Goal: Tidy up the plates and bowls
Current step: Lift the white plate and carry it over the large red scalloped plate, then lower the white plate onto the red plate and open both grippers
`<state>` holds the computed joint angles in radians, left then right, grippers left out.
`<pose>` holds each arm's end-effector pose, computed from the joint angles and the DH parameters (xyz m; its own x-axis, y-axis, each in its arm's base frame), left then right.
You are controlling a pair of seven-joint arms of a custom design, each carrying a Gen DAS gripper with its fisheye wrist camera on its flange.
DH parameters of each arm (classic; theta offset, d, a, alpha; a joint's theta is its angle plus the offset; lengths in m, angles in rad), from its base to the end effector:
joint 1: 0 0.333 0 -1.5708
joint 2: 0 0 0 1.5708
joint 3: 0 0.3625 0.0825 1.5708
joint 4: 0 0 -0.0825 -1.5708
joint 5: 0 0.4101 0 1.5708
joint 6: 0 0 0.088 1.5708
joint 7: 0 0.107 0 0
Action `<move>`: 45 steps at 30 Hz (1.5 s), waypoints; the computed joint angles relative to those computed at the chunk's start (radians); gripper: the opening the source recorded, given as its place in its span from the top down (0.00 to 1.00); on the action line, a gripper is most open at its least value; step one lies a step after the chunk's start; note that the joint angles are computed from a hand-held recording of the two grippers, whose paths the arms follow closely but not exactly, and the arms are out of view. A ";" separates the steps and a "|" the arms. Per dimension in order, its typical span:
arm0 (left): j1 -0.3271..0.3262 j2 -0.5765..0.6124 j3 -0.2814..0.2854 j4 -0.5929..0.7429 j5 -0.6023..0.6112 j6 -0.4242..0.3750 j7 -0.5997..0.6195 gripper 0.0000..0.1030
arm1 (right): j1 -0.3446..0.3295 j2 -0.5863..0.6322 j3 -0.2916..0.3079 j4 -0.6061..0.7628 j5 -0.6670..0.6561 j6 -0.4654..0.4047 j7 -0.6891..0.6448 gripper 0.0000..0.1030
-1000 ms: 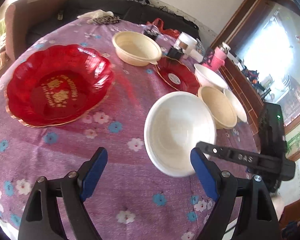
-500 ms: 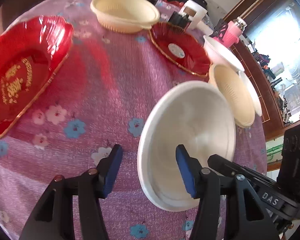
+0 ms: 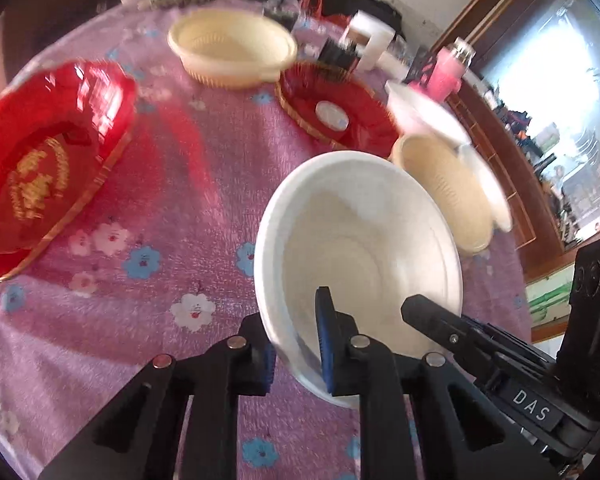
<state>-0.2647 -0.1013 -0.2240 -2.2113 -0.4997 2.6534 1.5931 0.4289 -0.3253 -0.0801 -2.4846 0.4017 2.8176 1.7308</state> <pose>0.5070 -0.2585 0.5121 -0.2172 -0.8987 0.3810 -0.8973 0.0302 -0.4404 0.4608 0.1444 0.5087 -0.0234 -0.9026 -0.4298 -0.8434 0.2487 -0.4762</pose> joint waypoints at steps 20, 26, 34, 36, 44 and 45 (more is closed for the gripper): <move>0.218 -0.082 0.058 -0.081 0.272 0.138 -0.279 0.80 | 0.028 0.421 0.167 0.532 -0.095 -0.083 -0.009 0.80; 0.226 -0.002 0.097 -0.036 0.227 0.098 -0.242 0.80 | -0.014 0.534 0.225 0.644 -0.203 -0.147 0.076 0.80; 0.234 0.017 0.093 -0.028 0.243 0.101 -0.250 0.80 | -0.044 0.589 0.257 0.687 -0.245 -0.170 0.114 0.80; 0.237 0.020 0.090 -0.026 0.265 0.104 -0.266 0.80 | -0.049 0.597 0.262 0.692 -0.244 -0.171 0.116 0.80; 0.244 0.017 0.085 -0.034 0.335 0.116 -0.329 0.73 | -0.055 0.598 0.272 0.686 -0.245 -0.150 0.120 0.79; 0.245 0.015 0.084 -0.036 0.346 0.118 -0.340 0.69 | -0.055 0.600 0.270 0.685 -0.246 -0.143 0.125 0.79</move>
